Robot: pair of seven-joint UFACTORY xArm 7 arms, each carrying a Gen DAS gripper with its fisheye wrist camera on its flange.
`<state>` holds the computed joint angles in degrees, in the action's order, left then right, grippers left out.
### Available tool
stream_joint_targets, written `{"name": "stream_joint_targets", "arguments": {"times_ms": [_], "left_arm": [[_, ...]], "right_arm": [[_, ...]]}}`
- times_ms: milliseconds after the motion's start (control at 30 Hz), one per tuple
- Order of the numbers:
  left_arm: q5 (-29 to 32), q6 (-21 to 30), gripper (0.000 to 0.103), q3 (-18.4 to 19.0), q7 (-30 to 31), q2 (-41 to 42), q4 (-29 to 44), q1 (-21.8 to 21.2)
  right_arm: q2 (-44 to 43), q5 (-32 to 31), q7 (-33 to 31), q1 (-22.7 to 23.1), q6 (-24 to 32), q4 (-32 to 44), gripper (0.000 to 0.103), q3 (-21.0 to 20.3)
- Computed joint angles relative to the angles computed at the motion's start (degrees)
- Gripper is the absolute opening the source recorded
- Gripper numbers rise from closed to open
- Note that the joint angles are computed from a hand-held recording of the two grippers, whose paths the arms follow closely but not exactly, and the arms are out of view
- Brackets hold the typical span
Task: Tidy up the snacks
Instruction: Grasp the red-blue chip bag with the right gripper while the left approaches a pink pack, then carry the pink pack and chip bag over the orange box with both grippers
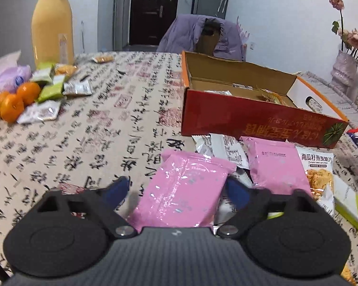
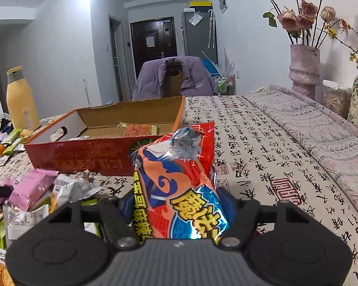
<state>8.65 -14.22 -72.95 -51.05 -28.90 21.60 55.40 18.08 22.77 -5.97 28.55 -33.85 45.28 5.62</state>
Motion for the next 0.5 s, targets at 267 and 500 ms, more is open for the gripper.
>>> {"name": "stream_joint_targets", "arguments": {"times_ms": [267, 500], "left_arm": [[-4.99, -5.91, 0.062, 0.11, 3.01, 3.29, -2.07, -0.4], [-8.28, -6.49, 0.06, -0.49, 3.0, -0.02, -2.91, -1.7]], "right_arm": [[-0.53, 1.43, 0.7, 0.19, -1.45, -1.18, 0.067, 0.37], [-0.7, 0.63, 1.44, -0.19, -1.78, -1.41, 0.067, 0.73]]}}
